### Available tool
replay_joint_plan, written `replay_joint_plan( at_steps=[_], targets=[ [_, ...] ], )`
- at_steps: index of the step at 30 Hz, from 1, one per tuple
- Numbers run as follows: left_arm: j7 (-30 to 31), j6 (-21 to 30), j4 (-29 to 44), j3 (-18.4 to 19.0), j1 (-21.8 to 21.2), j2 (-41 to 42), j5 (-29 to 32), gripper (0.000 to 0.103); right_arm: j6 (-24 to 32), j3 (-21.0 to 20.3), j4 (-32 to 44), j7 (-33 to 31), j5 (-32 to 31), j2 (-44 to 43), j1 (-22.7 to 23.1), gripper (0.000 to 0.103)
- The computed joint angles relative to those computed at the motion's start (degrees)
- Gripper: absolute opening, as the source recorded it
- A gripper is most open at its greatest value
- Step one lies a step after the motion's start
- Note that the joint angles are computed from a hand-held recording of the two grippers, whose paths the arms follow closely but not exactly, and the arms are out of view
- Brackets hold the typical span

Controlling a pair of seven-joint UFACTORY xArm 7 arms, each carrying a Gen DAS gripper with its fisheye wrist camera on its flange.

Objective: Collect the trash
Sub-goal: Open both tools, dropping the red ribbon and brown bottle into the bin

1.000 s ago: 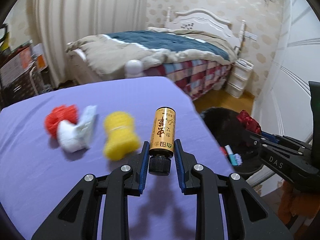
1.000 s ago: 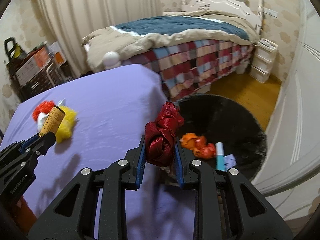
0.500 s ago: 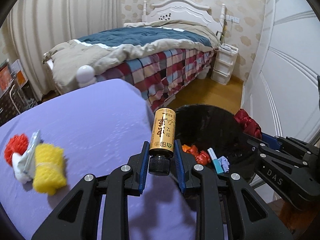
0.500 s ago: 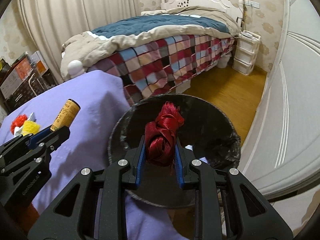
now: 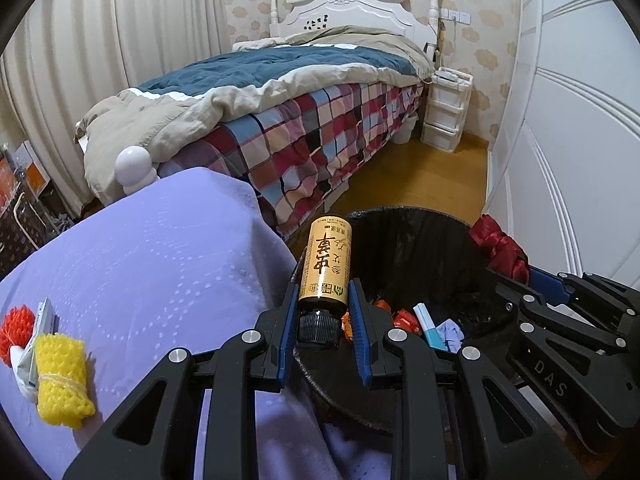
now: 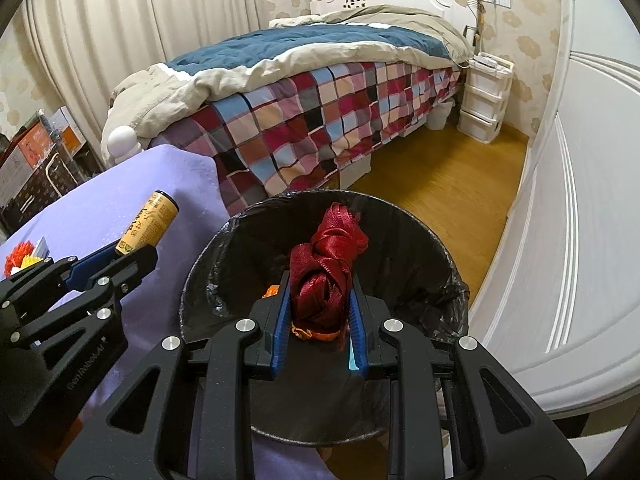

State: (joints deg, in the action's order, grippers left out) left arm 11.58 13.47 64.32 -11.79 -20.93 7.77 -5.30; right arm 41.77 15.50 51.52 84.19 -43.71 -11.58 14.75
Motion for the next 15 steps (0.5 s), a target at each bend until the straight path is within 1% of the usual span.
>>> replay_joint_plan(
  at_steps=[5, 13, 15],
  targets=[
    [-3.2, 0.5, 1.1, 0.8, -1.3, 1.1, 3.6, 0.026, -0.3, -0.4, -0.8, 0.6, -0.2, -0.4, -0.5, 0.025],
    [-5.4, 0.3, 1.8, 1.0, -2.0, 1.8, 6.2, 0.026, -0.7, -0.5, -1.5, 0.7, 0.2, -0.8, -1.2, 0.025],
    [-5.2, 0.4, 2.0, 0.8, -1.8, 1.8, 6.1, 0.026, -0.5, -0.4, -1.6, 0.8, 0.1, -0.9, -1.3, 0.026]
  ],
)
